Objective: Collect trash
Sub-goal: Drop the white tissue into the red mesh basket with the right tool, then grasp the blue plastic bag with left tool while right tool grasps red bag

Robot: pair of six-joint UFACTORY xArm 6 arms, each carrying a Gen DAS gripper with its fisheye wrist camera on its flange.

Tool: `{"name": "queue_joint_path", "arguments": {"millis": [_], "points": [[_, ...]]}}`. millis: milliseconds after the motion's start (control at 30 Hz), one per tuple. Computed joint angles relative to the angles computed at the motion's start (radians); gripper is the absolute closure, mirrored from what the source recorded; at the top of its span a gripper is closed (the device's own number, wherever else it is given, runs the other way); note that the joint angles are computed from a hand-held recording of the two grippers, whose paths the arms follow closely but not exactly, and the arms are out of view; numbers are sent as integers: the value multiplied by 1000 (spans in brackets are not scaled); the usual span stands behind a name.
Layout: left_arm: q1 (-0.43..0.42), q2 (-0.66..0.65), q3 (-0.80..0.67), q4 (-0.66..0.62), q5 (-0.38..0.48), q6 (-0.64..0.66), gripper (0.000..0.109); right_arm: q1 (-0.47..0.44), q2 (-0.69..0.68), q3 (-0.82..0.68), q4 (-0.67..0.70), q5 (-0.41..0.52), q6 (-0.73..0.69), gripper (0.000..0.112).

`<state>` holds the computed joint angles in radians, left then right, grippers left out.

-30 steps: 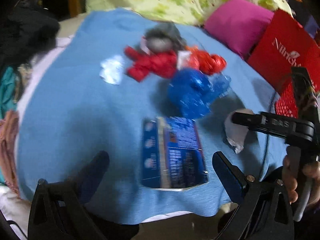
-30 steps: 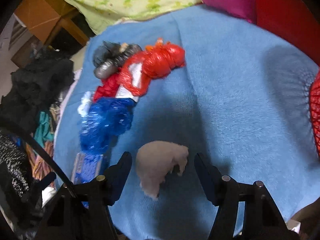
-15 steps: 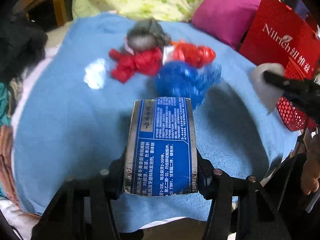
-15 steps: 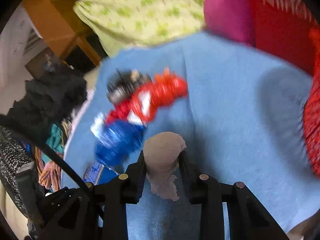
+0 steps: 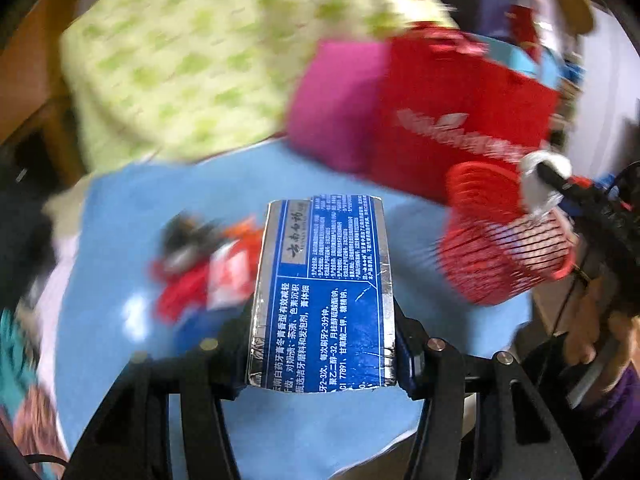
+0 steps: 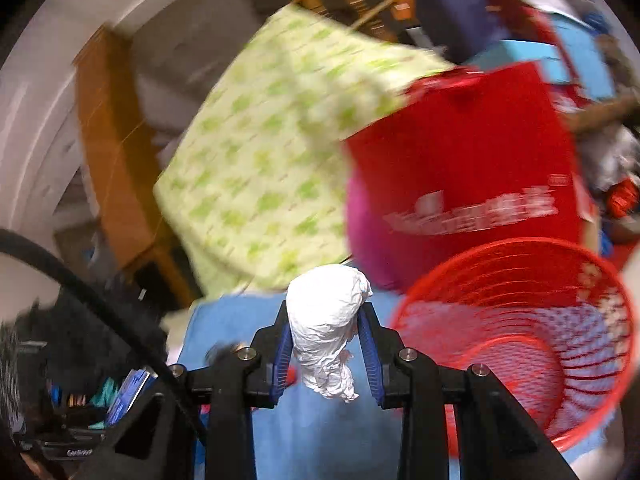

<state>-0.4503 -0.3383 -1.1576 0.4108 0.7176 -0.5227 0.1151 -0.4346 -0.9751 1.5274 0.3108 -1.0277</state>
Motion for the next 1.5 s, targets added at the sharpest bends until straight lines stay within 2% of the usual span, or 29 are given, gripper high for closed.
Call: {"name": "queue_joint_path", "arguments": {"millis": [100, 200, 300, 367, 400, 433, 467, 567, 700, 767, 900, 967, 1033, 1100, 1200, 1333, 1400, 1500], "points": [[-54, 169, -193, -99, -21, 111, 50, -112, 0, 16, 50, 50, 21, 78], [-100, 344, -408, -189, 4, 200, 49, -211, 20, 13, 63, 134, 82, 76], [-128, 489, -590, -291, 45, 287, 47, -262, 42, 1, 58, 172, 125, 76], [-140, 575, -693, -288, 69, 297, 41, -295, 55, -1, 58, 216, 132, 72], [-144, 599, -723, -277, 78, 292, 39, -300, 61, -5, 50, 222, 147, 58], [-144, 614, -741, -269, 76, 284, 39, -304, 63, -7, 55, 224, 150, 35], [-145, 608, -733, -265, 69, 274, 39, -305, 58, -4, 86, 220, 128, 31], [-116, 528, -609, -269, 26, 257, 39, -317, 48, 6, 127, 217, 52, 31], [-50, 323, -339, -161, -54, 164, 38, -290, 33, 12, 124, 224, 8, 31], [-3, 207, -207, -88, -72, 87, 33, -259, 13, 20, 134, 211, -43, 31], [108, -23, 35, 72, -58, -69, 30, -133, -31, 34, 133, 162, -167, 31], [168, -138, 153, 155, -19, -144, 29, -72, -41, 36, 104, 149, -186, 31], [219, -225, 247, 161, 8, -156, 29, 8, -38, 33, 59, 127, -194, 31], [267, -284, 325, 113, 5, -127, 29, 73, -21, 26, 2, 110, -168, 31], [302, -316, 388, 43, -13, -98, 29, 158, 50, -13, -161, 121, -19, 31], [337, -311, 443, -79, -82, -46, 29, 198, 198, -118, -355, 210, 212, 31], [341, -303, 470, -89, -127, -44, 29, 202, 278, -187, -432, 255, 317, 31], [346, -239, 468, -116, -213, -34, 29, 184, 434, -325, -483, 369, 477, 31]]}}
